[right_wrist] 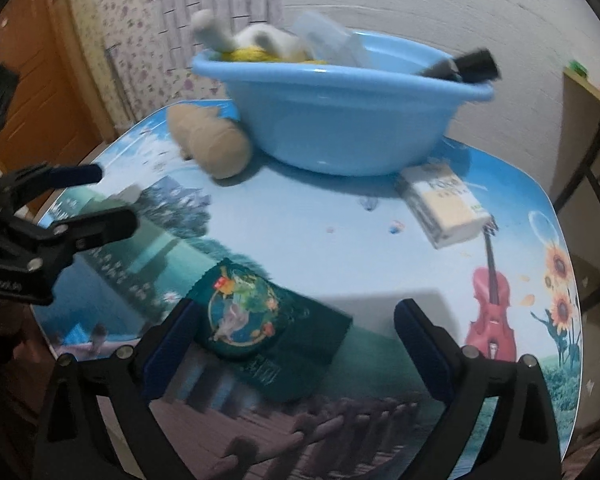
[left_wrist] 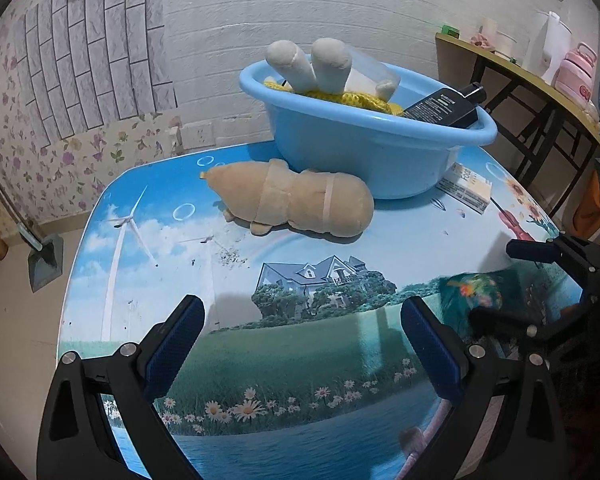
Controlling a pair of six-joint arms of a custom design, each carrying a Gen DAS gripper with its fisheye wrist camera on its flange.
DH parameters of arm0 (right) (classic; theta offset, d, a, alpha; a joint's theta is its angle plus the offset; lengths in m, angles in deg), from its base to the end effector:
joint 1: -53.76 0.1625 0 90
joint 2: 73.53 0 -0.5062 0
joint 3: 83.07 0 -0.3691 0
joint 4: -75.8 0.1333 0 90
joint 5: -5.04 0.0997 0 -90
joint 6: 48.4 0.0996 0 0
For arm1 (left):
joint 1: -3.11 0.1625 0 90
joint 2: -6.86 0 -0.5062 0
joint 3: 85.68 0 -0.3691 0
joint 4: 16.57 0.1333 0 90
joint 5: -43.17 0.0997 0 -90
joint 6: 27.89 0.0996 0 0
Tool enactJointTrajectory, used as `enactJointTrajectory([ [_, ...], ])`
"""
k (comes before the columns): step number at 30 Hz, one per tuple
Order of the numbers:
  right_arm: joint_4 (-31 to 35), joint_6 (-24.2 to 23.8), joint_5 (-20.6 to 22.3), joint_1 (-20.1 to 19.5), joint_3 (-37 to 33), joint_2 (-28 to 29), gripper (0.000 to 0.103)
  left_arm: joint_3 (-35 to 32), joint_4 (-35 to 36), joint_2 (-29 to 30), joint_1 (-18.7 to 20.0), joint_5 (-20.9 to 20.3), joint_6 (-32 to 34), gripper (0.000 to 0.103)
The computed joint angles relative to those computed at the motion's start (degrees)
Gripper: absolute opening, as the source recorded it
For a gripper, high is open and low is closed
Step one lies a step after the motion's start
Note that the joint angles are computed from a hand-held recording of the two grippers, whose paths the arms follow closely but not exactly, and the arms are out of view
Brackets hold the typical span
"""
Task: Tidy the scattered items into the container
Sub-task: 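Grasp the green snack packet on the table with the right gripper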
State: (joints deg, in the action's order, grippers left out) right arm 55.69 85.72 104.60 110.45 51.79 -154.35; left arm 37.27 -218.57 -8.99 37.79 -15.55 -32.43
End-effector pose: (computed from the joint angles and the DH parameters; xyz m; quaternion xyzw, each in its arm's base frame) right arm -0.0800 -0.3343 0.2259 0.0574 -0.8786 0.3140 0.3552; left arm -0.2936 -0.4281 -0.1283 0.4021 0.8741 -0.1701 0.2129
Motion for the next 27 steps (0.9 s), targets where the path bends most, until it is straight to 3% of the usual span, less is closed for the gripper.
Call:
enactJointTrajectory([
  [7,-2.52,2.01,1.37,-2.42,-0.09,-2.82,0.1,-0.23,0.34,0.0,0.22,0.19,-0.31,0.099],
  [11,-2.41,5.74,2.38,-4.85,-0.64,-4.68,0.1,-0.57,0.95,0.01,0.52,0.23,-0.66,0.099],
  [12,-2.36,5.88,0.66,-5.94,-0.18,-5.59,0.1,-0.69,1.2,0.01,0.6,0.22,-0.75,0.099],
  [14,0.61,4.21,-6.68,-8.9,0.58,-7.27,0.1,-0.95,1.73,0.04,0.71,0.2,-0.86,0.099],
  [16,1.83,1.65,-11.0,-9.94,1.55,-7.66,0.1,-1.18,2.31,0.07,0.78,0.16,-0.86,0.099],
  [18,1.5,-1.35,-11.76,-9.24,2.28,-6.74,0.1,-1.25,2.51,0.1,0.77,0.13,-0.69,0.099],
  [21,-0.09,-4.93,-9.62,-6.79,2.72,-4.58,0.099,-1.03,2.3,0.02,0.78,0.17,-0.45,0.099],
  [26,-1.5,-7.67,-6.36,-5.38,2.81,-2.57,0.076,-1.1,2.49,-0.02,0.87,0.19,-1.03,0.099],
  [27,-1.07,-7.71,-7.14,-5.62,2.79,-2.7,0.064,-1.16,2.63,-0.02,0.9,0.14,-1.13,0.099],
])
